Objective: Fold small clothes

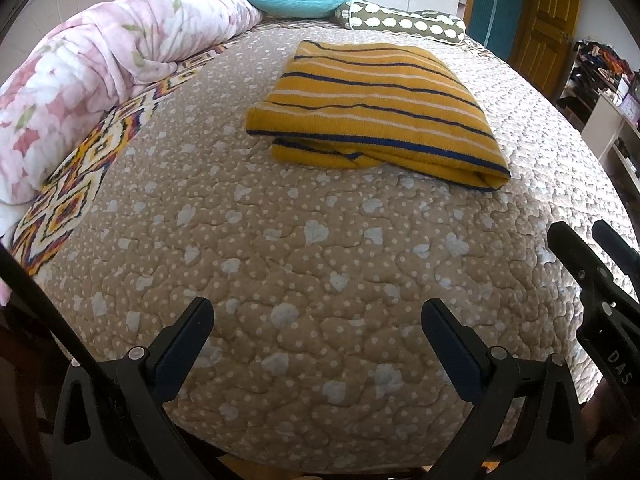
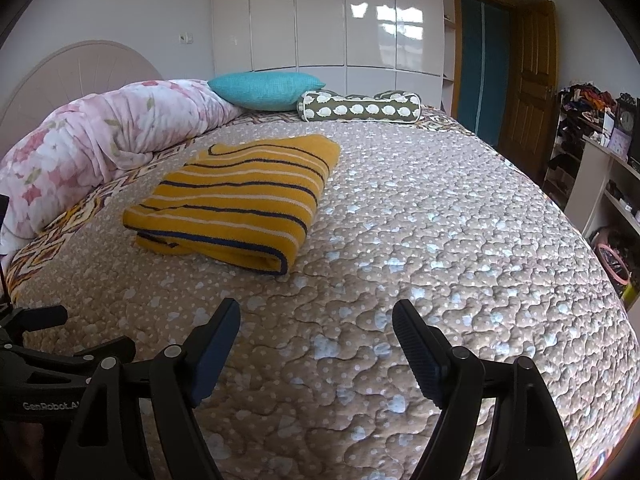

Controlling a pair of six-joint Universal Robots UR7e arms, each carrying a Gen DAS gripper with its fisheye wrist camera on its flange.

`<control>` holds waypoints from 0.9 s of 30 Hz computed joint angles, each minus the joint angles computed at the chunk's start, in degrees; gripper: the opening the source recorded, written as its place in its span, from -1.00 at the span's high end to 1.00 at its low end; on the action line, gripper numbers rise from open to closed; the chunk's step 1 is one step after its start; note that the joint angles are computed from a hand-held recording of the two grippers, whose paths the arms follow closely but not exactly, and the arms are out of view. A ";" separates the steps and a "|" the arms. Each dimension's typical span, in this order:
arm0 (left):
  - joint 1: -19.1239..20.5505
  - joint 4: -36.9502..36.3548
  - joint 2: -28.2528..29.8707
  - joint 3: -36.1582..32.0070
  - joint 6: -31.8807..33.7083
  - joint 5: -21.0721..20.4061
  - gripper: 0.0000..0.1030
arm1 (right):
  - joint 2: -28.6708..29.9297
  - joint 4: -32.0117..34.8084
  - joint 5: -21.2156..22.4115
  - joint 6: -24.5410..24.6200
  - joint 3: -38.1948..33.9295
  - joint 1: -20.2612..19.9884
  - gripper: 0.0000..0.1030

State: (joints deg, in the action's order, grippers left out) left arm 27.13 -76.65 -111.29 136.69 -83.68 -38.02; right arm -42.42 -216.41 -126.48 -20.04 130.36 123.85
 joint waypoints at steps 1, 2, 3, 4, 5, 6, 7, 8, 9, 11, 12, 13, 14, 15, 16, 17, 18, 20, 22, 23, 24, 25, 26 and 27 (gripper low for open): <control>0.00 -0.03 -0.08 0.05 -0.08 0.04 -0.99 | 0.05 -0.07 0.02 -0.05 -0.02 0.01 -0.62; 0.02 0.03 -0.22 0.04 -0.08 0.10 -0.99 | 0.13 -0.07 -0.08 0.04 -0.06 0.11 -0.62; 0.03 -0.14 -0.35 0.14 -0.05 0.18 -0.99 | 0.21 -0.06 -0.13 0.10 -0.09 0.18 -0.63; 0.12 -0.32 -0.47 0.20 0.10 0.22 -0.99 | 0.29 0.00 -0.20 0.17 -0.12 0.22 -0.63; 0.16 -0.26 -0.58 0.17 0.10 0.22 -0.99 | 0.34 0.18 -0.23 0.24 -0.19 0.21 -0.63; 0.28 -0.35 -0.72 0.21 0.18 0.27 -0.99 | 0.39 0.22 -0.26 0.30 -0.21 0.22 -0.63; 0.58 -0.64 -0.92 0.23 0.50 0.39 -0.99 | 0.48 0.17 -0.34 0.39 -0.25 0.28 -0.63; 0.97 -0.83 -1.03 0.16 0.72 0.59 -0.99 | 0.53 0.12 -0.33 0.37 -0.31 0.31 -0.63; 1.26 -0.78 -1.20 0.05 0.89 0.81 -0.99 | 0.58 0.18 -0.39 0.38 -0.40 0.38 -0.63; 2.01 -0.56 -1.32 -0.45 1.16 1.67 -0.99 | 0.53 0.71 -0.44 0.07 -0.84 0.62 -0.63; 2.16 -0.09 -1.39 -0.76 0.87 2.17 -0.99 | 0.56 0.83 -0.51 -0.60 -1.33 0.90 -0.63; 2.27 0.37 -1.51 -1.07 0.58 2.74 -0.99 | 0.60 0.85 -0.68 -1.15 -1.80 1.14 -0.63; 2.34 0.82 -1.62 -1.35 0.34 3.26 -0.99 | 0.57 0.97 -0.68 -1.61 -2.27 1.26 -0.63; 2.48 1.01 -1.75 -1.52 0.38 3.64 -0.99 | 0.47 1.24 -0.56 -1.73 -2.60 1.33 -0.64; 2.57 1.12 -1.88 -1.68 0.52 4.06 -0.99 | 0.32 1.77 -0.36 -1.64 -3.01 1.44 -0.64; 2.75 1.02 -1.87 -1.85 0.96 4.39 -0.99 | 0.08 2.46 -0.05 -1.43 -3.44 1.50 -0.65; 3.02 0.78 -1.82 -1.99 1.49 4.68 -0.99 | -0.10 3.25 0.20 -1.08 -3.91 1.61 -0.65; 3.11 0.38 -1.69 -2.28 2.33 5.27 -0.99 | -0.33 4.56 0.69 -0.47 -4.66 1.94 -0.65; 2.81 -0.50 -2.08 -2.19 3.36 5.72 -0.99 | -0.02 4.64 0.70 -0.59 -5.12 2.45 -0.65; 2.63 -0.70 -2.21 -2.13 3.49 5.89 -0.99 | 0.26 4.47 0.39 -0.87 -5.30 2.75 -0.65; 2.54 -1.07 -2.33 -2.00 3.77 6.07 -0.99 | 0.50 4.33 -0.03 -1.16 -5.46 3.02 -0.65; 2.60 -1.57 -2.29 -1.91 4.17 6.05 -0.99 | 0.75 4.08 -0.65 -1.49 -5.59 3.34 -0.65; 2.73 -2.30 -2.30 -1.77 4.79 5.83 -0.99 | 0.87 3.71 -1.01 -1.73 -5.58 3.51 -0.65; 2.92 -3.04 -2.26 -1.70 5.45 5.50 -0.99 | 0.86 3.31 -1.17 -1.83 -5.43 3.58 -0.66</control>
State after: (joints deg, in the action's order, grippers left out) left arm 30.05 -79.69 -113.55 134.99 -78.23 -32.52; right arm -41.56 -213.10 -127.65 -21.87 124.92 127.43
